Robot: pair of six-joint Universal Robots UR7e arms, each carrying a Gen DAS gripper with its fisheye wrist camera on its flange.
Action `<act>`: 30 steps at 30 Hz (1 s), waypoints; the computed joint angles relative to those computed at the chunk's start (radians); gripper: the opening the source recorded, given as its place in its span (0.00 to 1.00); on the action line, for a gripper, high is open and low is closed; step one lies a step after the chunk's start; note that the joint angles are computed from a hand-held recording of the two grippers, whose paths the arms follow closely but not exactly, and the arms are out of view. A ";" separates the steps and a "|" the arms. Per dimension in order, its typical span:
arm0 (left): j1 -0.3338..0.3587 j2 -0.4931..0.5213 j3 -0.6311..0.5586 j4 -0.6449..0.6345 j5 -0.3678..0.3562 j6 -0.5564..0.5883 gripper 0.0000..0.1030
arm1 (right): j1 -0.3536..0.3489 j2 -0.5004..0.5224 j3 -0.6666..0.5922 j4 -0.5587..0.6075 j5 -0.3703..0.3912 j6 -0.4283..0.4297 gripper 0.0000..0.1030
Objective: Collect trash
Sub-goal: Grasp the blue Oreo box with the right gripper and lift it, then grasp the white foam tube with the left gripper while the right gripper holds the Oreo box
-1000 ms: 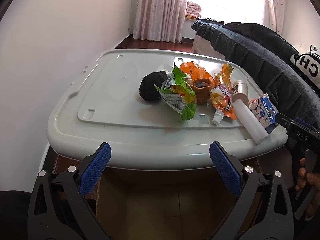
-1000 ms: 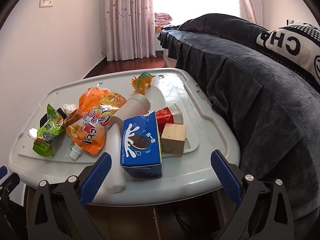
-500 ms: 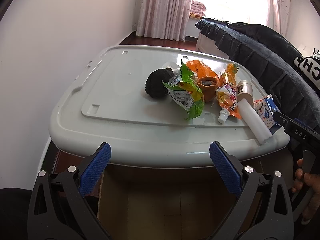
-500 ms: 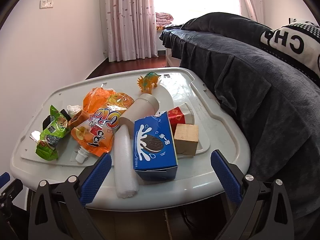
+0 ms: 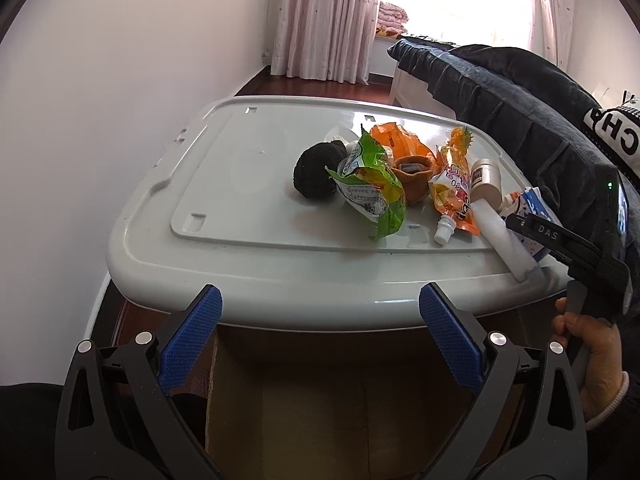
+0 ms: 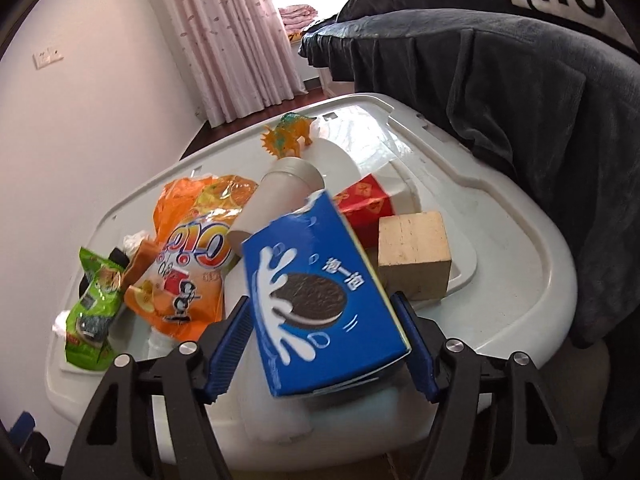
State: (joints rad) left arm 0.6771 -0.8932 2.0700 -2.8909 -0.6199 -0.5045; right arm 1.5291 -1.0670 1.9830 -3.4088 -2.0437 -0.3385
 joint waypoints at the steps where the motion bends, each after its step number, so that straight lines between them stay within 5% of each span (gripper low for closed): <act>1: 0.002 0.000 -0.001 -0.001 -0.005 -0.001 0.94 | -0.004 0.001 -0.003 0.006 0.010 0.011 0.55; 9: 0.005 0.005 -0.008 0.010 -0.021 -0.010 0.94 | -0.010 0.007 -0.018 0.002 0.052 0.015 0.51; 18: -0.028 0.072 -0.044 0.007 -0.027 0.026 0.94 | 0.044 -0.154 0.053 0.055 0.118 -0.107 0.51; 25: -0.040 0.235 -0.218 0.011 -0.139 0.100 0.94 | 0.021 -0.283 0.094 0.024 0.110 -0.196 0.51; 30: -0.020 0.365 -0.401 0.119 -0.173 0.051 0.94 | -0.028 -0.345 0.127 -0.006 0.145 -0.176 0.51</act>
